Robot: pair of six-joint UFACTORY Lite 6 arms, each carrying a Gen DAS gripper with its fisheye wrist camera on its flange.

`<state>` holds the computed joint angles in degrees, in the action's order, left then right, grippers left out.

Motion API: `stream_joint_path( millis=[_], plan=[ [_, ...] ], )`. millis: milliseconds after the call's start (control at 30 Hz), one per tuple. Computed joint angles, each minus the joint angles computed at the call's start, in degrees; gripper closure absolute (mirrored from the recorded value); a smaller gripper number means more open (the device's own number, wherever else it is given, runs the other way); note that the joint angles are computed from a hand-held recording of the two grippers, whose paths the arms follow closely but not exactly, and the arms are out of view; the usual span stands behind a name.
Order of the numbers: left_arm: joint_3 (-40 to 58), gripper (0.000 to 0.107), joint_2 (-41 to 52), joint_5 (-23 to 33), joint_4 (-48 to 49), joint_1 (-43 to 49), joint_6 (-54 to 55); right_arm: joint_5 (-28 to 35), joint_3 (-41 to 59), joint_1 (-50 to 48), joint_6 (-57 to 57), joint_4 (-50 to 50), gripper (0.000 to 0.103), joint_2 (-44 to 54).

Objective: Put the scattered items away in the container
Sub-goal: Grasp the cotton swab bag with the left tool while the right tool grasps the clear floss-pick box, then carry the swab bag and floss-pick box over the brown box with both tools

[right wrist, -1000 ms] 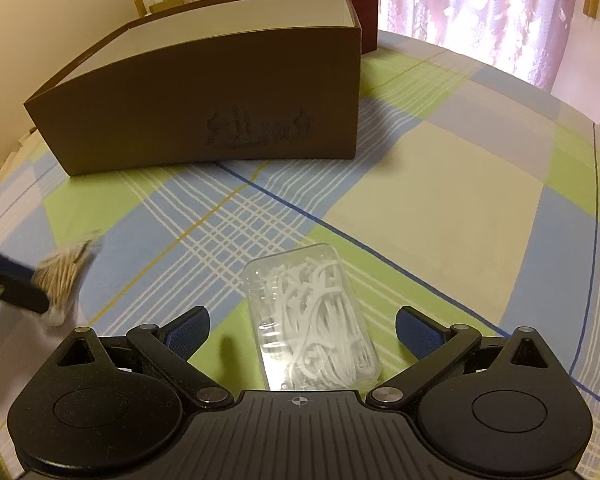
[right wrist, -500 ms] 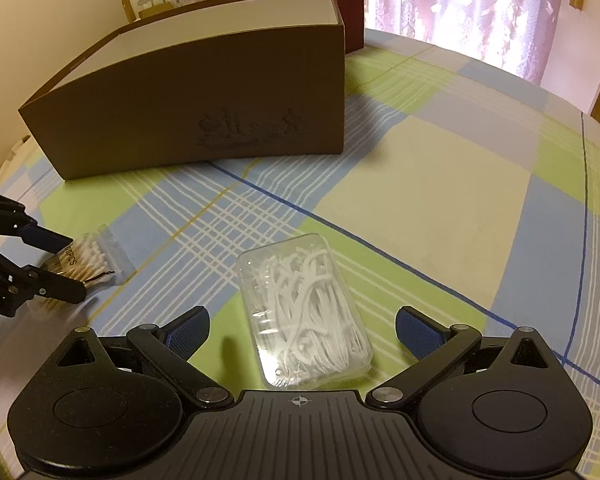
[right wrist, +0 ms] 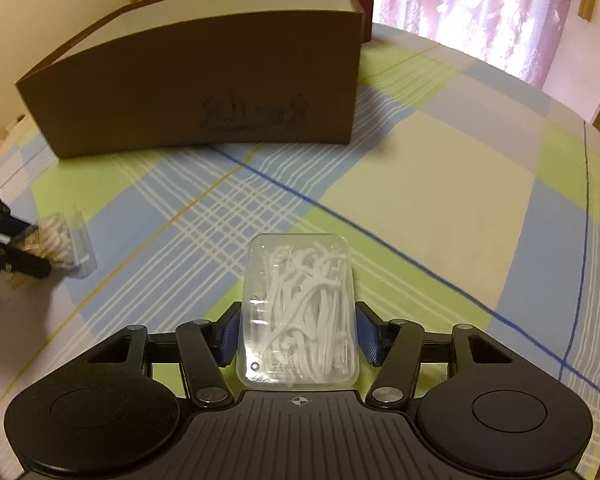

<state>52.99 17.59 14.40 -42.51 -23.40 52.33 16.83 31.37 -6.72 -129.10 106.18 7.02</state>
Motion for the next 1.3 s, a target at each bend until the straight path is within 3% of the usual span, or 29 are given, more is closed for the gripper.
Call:
stream_joint_path(
  millis=[300,667,1000,1300],
  plan=[
    [-1.55,0.084,-6.24,3.77,-3.8,3.94,5.88,7.13,-2.95,-0.81,24.08,-22.16,0.043,-11.23],
    [5.58,0.084,-10.89,10.47,-2.4,8.52,7.49,10.4,9.64,5.83,39.84,-30.32,0.043,-12.08],
    [25.3,0.084,-2.23,15.18,1.51,14.82,8.13,7.58,39.71,11.7,53.32,-38.71,0.043,7.81],
    [61.79,0.084,23.33,23.58,14.37,16.94,-5.16,9.16,75.77,14.91,83.25,-67.86,0.043,35.85]
  ],
)
